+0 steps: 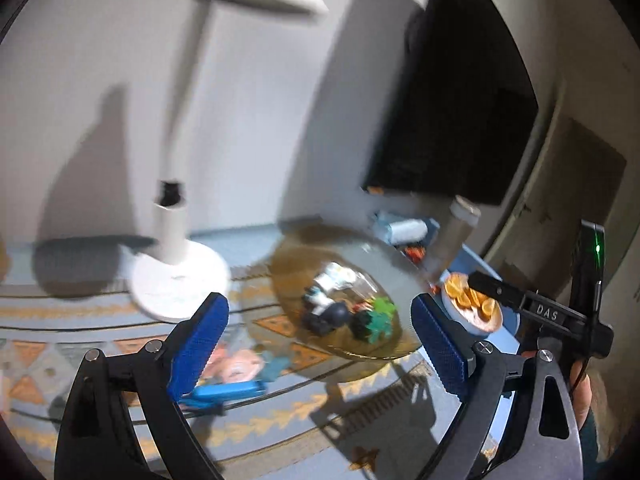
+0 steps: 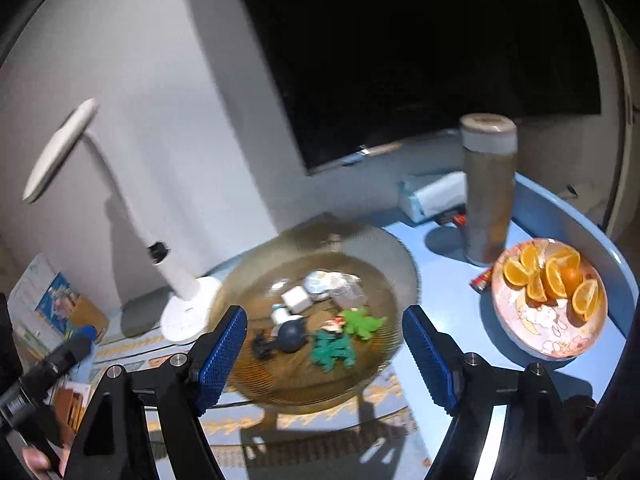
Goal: Organize rigid objects
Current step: 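Carry the black figure and green piece over the amber bowl and release them, then withdraw both grippers from the bowl back toward the rug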
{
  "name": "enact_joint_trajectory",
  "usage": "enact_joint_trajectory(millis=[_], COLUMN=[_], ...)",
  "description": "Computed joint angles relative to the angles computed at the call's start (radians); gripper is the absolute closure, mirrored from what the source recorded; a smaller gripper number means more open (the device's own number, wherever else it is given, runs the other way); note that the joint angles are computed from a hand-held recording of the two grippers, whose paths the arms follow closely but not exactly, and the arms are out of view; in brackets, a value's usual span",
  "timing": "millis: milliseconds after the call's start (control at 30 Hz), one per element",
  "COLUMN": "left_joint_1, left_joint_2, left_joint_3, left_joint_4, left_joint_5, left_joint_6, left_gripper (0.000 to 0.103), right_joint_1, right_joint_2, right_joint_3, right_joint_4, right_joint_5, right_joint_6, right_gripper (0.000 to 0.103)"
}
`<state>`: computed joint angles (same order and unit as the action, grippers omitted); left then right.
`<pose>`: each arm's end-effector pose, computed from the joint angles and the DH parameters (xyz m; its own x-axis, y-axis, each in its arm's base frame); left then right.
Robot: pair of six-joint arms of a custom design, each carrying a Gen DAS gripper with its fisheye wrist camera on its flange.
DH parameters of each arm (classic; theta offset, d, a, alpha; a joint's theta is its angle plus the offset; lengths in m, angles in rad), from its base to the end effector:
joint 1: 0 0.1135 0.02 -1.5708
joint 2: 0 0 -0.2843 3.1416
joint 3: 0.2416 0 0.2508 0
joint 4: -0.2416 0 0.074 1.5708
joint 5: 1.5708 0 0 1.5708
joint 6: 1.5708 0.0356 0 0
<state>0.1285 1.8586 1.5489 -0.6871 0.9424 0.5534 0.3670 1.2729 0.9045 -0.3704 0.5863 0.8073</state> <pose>0.4028 0.0230 0.2893 -0.5191 0.2445 -0.8190 0.7443 0.6004 -0.2925 0.2516 0.0756 0.2838 -0.3747 0.5007 -0.7803 0.5114 0.8137 0.2765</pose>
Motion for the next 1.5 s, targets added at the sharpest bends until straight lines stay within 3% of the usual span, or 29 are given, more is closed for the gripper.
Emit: enact_joint_trajectory(millis=[133,267,467,600,767,867,1067,1333,1400,1500], left_joint_1=[0.126,0.215,0.271,0.273,0.242,0.216,0.205,0.187,0.177,0.16], left_joint_2=[0.011,0.034,0.104,0.167,0.236,0.267,0.24,0.232,0.237,0.272], left_joint_3=[0.09,0.145,0.165,0.119,-0.004,-0.08,-0.183,-0.199,-0.182,-0.088], left_joint_4=[-0.087,-0.14,-0.206,-0.162,0.008,0.131,0.276,0.282,0.255,0.129], left_joint_5=[0.078,0.108,0.076,-0.023,-0.191,-0.269,-0.312,-0.349,-0.362,-0.311], left_joint_6=[0.036,0.084,0.192,0.222,0.202,0.171,0.155,0.18,0.178,0.157], left_gripper=[0.01,0.004,0.003,0.004,0.004,0.004,0.004,0.004,0.004,0.004], right_joint_1=[0.121,0.211,0.286,0.286,0.253,0.243,0.21,0.214,0.208,0.209], right_joint_2=[0.045,0.122,0.272,0.36,0.473,0.539,0.576,0.58,0.597,0.626], right_joint_3=[0.093,0.185,0.275,0.245,0.164,0.12,0.043,0.061,0.093,0.206], right_joint_4=[-0.045,-0.065,-0.058,0.021,0.163,0.241,0.343,0.32,0.29,0.162], right_joint_5=[0.075,0.102,0.08,-0.003,-0.121,-0.133,-0.191,-0.199,-0.24,-0.239], right_joint_6=[0.02,0.017,0.005,0.01,-0.008,-0.029,-0.017,-0.034,-0.062,-0.152], right_gripper=[0.024,0.024,0.024,0.024,0.024,0.024,0.024,0.024,0.024,0.024])
